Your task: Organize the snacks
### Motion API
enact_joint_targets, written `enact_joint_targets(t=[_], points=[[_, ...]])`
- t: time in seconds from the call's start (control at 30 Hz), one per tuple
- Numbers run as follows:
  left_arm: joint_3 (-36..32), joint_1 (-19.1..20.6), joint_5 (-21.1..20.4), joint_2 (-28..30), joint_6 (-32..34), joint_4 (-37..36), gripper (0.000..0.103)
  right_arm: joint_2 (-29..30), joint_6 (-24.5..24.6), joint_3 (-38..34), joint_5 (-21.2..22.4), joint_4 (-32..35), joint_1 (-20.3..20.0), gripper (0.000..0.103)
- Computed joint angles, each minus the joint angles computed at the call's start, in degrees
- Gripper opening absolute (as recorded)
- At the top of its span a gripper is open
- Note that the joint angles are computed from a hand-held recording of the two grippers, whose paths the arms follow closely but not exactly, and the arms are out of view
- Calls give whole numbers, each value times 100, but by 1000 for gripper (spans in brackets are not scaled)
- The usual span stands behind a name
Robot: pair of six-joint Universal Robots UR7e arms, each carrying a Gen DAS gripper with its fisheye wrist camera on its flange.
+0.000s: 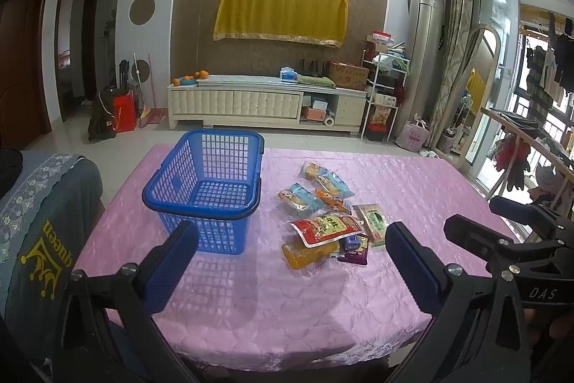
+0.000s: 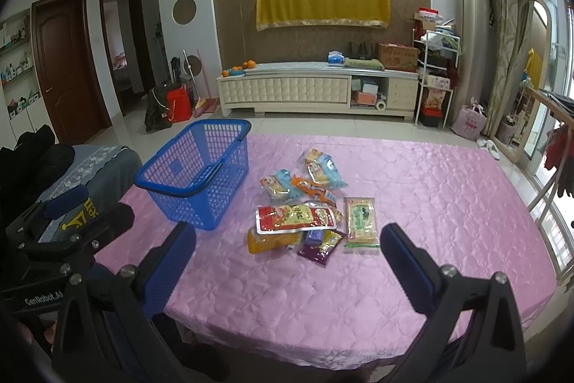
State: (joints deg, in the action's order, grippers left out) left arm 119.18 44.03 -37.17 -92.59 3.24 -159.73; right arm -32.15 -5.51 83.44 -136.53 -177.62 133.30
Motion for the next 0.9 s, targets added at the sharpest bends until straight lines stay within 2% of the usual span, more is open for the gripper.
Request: enact_joint_targets(t=[0.9], points=[[13,29,-52,-10,-26,36,103,-37,128,83,60,97,-25,103]])
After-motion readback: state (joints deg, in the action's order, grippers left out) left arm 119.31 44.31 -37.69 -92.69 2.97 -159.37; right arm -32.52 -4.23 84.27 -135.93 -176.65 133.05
